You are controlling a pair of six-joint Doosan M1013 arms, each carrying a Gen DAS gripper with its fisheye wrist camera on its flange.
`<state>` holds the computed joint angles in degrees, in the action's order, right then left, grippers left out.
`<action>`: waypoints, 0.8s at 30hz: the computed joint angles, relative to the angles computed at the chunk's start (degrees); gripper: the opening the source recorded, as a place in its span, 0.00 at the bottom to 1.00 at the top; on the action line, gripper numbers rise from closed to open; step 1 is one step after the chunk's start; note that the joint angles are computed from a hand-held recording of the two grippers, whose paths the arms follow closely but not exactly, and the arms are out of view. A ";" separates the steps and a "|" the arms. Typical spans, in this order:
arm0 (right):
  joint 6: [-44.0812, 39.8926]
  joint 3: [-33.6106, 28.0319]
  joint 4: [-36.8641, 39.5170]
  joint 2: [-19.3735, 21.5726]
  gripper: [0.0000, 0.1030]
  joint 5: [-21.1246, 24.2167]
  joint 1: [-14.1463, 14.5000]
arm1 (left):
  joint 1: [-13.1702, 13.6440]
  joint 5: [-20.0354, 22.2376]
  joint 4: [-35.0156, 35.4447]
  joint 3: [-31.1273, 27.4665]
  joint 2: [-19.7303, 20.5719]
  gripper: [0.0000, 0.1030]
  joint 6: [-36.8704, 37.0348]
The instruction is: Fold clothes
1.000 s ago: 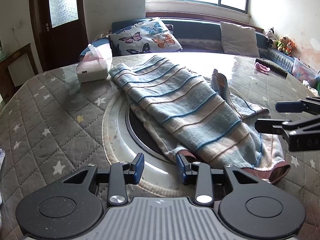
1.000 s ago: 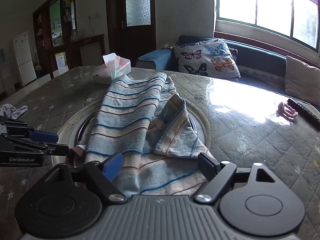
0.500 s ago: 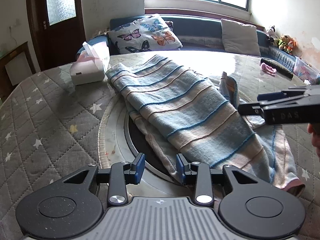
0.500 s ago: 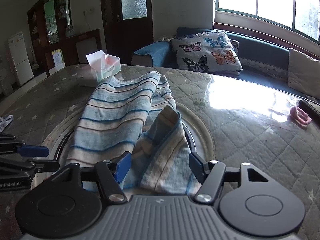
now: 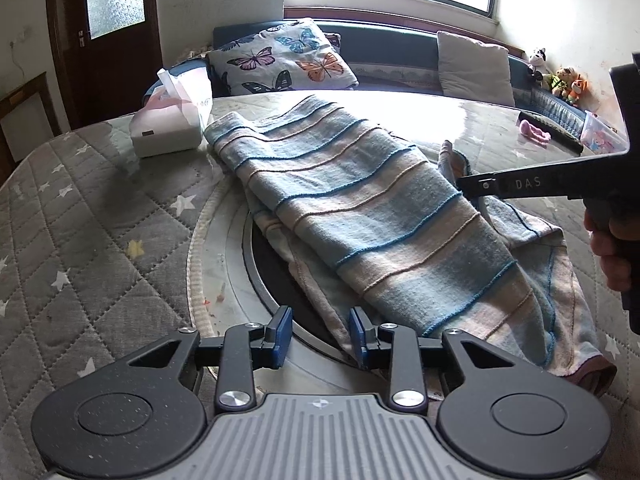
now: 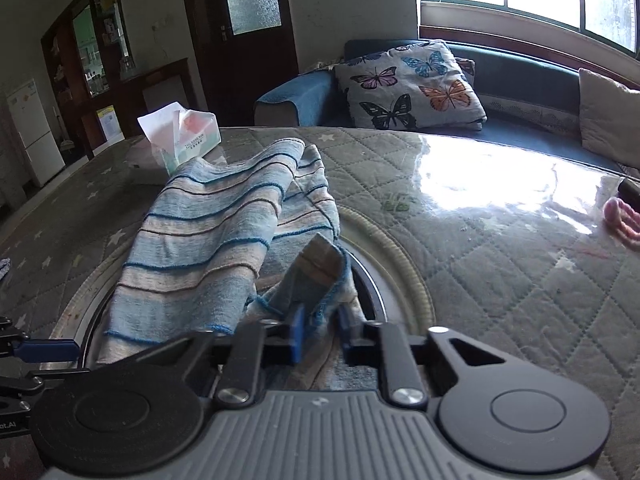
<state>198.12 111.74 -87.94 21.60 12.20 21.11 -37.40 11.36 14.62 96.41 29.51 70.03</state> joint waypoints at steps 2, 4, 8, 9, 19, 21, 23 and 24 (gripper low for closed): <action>0.65 0.58 -1.13 -0.71 0.03 1.23 0.20 | 0.02 -0.28 -0.69 0.24 -0.21 0.32 0.69; 1.82 1.29 -3.09 -1.61 0.03 2.77 0.54 | 0.03 -0.58 -1.07 0.50 -0.39 0.32 1.32; 2.55 3.24 -5.00 -4.07 0.02 6.84 1.24 | -0.16 0.19 0.83 0.39 -0.32 0.33 -0.62; 2.44 3.81 -4.90 -4.78 0.02 7.73 1.34 | -0.24 0.33 1.78 0.37 -0.31 0.33 -1.57; 0.73 9.10 -0.08 -10.37 0.02 16.45 2.67 | -0.63 0.63 4.98 0.25 -0.21 0.32 -3.12; 1.89 10.46 1.05 -11.44 0.02 17.98 2.99 | -0.68 0.92 5.53 0.10 -0.07 0.32 -3.07; 3.39 11.67 1.88 -12.24 0.02 19.12 3.26 | -0.64 0.86 5.36 0.07 0.01 0.32 -2.19; 4.14 12.26 2.43 -12.57 0.02 19.78 3.50 | -0.65 0.73 4.94 0.13 -0.01 0.32 -1.48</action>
